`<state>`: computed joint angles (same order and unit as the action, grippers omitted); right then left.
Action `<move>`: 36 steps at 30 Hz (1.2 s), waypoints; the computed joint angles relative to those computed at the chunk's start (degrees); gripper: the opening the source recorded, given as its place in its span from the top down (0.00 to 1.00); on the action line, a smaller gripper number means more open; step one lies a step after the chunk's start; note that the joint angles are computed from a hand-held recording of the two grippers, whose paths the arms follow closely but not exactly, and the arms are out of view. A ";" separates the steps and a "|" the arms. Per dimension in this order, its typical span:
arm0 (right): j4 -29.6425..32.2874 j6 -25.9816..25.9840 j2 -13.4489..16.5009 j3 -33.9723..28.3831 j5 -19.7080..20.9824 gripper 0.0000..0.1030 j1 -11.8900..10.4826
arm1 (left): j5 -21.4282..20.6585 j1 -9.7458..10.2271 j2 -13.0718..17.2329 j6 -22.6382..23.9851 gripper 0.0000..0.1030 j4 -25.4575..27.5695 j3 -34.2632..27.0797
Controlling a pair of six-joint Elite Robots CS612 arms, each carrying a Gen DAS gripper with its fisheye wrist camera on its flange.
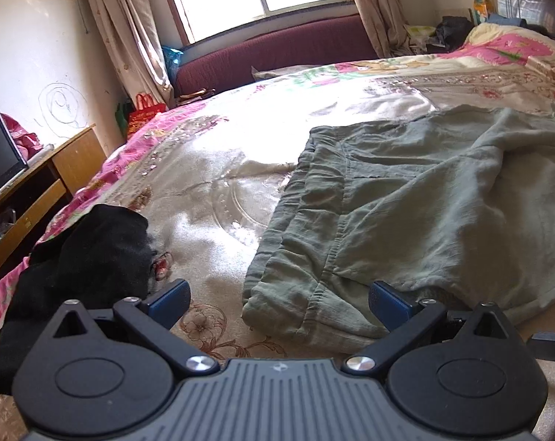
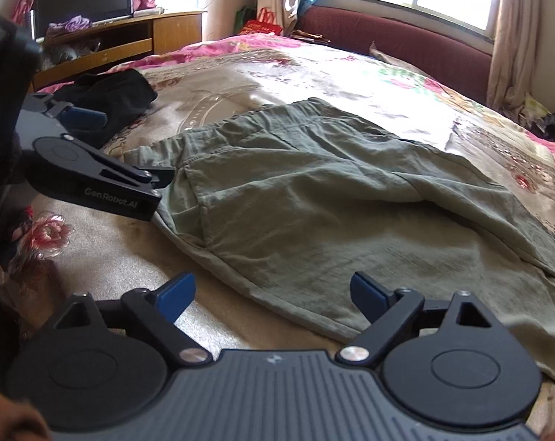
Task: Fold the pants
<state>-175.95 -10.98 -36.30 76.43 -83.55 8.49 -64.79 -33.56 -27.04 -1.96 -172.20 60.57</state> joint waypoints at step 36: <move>11.01 -8.44 1.43 -5.63 10.12 0.89 2.40 | -5.43 2.60 -6.79 4.51 0.64 5.00 9.73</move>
